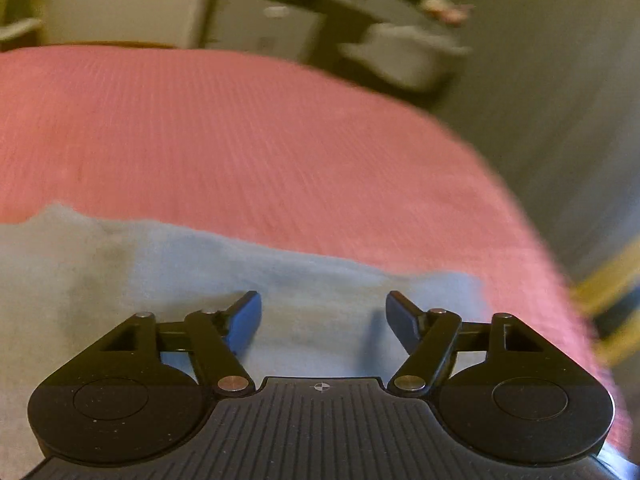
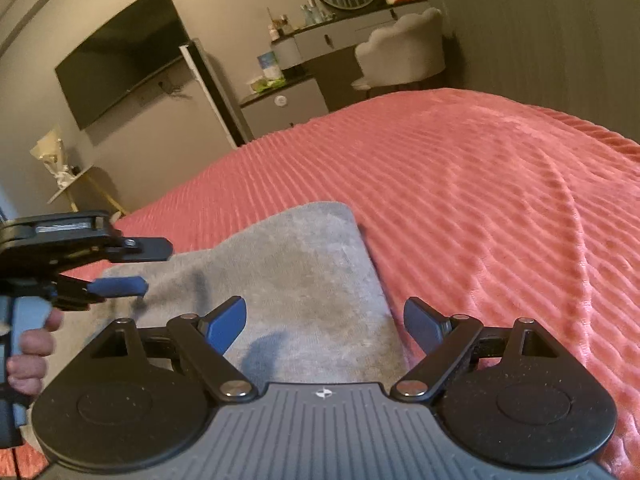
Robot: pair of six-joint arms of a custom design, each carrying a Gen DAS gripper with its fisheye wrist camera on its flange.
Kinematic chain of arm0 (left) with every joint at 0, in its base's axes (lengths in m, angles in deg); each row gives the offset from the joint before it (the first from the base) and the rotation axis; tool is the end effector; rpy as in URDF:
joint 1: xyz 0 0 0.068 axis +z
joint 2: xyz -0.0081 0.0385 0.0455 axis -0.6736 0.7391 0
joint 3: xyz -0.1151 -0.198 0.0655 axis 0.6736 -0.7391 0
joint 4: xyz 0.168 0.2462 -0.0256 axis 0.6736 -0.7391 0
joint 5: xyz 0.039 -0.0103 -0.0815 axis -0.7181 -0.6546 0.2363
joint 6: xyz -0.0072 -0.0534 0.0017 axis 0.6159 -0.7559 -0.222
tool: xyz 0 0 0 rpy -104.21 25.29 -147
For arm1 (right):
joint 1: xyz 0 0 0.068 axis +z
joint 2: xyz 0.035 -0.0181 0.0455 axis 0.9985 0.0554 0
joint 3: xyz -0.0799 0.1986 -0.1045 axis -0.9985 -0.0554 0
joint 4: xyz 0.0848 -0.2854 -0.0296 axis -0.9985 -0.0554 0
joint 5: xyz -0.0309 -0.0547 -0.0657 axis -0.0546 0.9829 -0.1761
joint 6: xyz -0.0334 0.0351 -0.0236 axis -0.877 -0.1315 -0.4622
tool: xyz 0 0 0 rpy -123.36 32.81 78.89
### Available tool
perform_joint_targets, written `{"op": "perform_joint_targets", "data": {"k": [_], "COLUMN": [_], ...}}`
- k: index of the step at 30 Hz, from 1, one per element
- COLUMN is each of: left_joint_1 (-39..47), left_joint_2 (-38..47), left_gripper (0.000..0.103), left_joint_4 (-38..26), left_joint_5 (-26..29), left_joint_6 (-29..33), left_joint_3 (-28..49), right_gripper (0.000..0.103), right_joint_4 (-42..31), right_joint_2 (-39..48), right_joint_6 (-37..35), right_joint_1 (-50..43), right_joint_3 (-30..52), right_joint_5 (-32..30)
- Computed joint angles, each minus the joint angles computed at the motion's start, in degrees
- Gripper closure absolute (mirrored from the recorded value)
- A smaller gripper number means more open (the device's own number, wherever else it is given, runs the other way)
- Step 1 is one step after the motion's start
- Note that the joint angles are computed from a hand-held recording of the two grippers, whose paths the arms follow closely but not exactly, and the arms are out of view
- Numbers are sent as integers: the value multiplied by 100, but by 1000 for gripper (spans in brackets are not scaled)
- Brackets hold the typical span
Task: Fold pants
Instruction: 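Move the open left gripper over the pants toward the waistband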
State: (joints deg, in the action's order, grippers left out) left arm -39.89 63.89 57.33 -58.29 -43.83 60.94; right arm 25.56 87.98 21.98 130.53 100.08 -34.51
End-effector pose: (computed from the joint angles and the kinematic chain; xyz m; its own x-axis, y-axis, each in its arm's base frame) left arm 0.3414 0.0033 0.2163 -0.7667 -0.0962 -0.6348 0.1153 0.9520 -0.2836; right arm 0.2108 0.1790 0.2733 -0.5964 0.3447 -0.7249 0.1181 0.9310 0.3455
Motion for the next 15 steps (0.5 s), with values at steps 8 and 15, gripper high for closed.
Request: {"op": "perform_joint_targets", "data": {"k": [8,15], "left_joint_1": [169,214], "left_joint_2": [-1483,-2634], "left_gripper": [19,32], "left_joint_4": [-756,-2160], "left_joint_5": [216,437], "left_joint_6": [675,1995], "left_joint_3": [-703,-1732], "right_gripper": [17,17], "right_joint_4": [-148,-162], "right_joint_2": [-26,-98], "right_joint_6": [304,401], "right_joint_1": [-195,-121], "right_joint_3": [-49,-52], "right_joint_5": [-27,36]}}
